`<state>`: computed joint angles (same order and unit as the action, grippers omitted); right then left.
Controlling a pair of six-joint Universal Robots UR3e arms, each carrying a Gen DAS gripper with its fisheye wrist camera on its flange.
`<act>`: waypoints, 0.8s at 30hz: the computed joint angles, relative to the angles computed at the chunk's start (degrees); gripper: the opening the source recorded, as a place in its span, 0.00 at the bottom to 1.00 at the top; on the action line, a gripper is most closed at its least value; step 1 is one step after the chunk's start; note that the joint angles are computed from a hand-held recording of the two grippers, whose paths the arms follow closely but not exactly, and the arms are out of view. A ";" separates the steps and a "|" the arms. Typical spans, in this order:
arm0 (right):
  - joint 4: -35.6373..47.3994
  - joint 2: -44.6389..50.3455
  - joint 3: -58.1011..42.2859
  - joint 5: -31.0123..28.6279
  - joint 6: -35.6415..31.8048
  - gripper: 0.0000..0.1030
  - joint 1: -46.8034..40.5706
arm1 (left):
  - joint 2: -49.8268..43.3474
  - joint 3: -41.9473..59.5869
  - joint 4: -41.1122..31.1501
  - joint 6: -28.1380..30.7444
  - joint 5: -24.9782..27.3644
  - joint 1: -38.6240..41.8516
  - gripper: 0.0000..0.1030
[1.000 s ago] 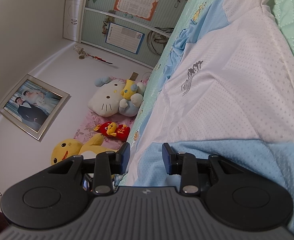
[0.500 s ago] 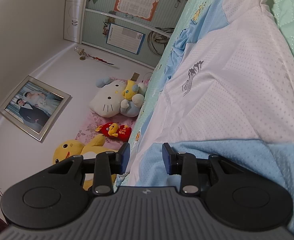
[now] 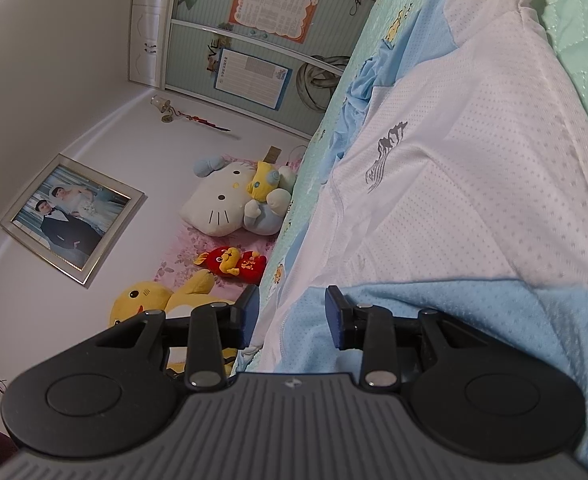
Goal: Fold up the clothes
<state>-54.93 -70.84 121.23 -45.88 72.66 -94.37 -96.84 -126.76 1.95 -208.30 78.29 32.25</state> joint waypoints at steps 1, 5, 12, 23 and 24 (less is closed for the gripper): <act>-0.02 0.04 -0.02 0.01 0.00 0.35 0.01 | -0.27 0.34 -0.37 0.23 0.20 -0.25 0.23; 0.02 -0.05 0.01 0.06 0.02 0.35 0.07 | -0.39 2.31 -1.28 6.35 0.95 -0.45 0.10; 0.00 -0.33 0.22 -0.23 -0.05 0.35 -0.23 | -1.83 4.47 -1.80 19.58 -1.22 4.63 0.09; 0.01 -0.78 0.45 -0.44 -0.01 0.35 -0.50 | 4.69 -12.54 13.06 6.41 -2.85 9.40 0.43; -0.01 -0.73 0.41 -0.51 -0.02 0.35 -0.57 | 4.69 -13.23 16.04 6.54 0.47 7.23 0.49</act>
<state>-54.94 -71.57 121.64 -46.38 72.65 -94.94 -92.14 -139.99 17.99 -201.76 78.76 39.47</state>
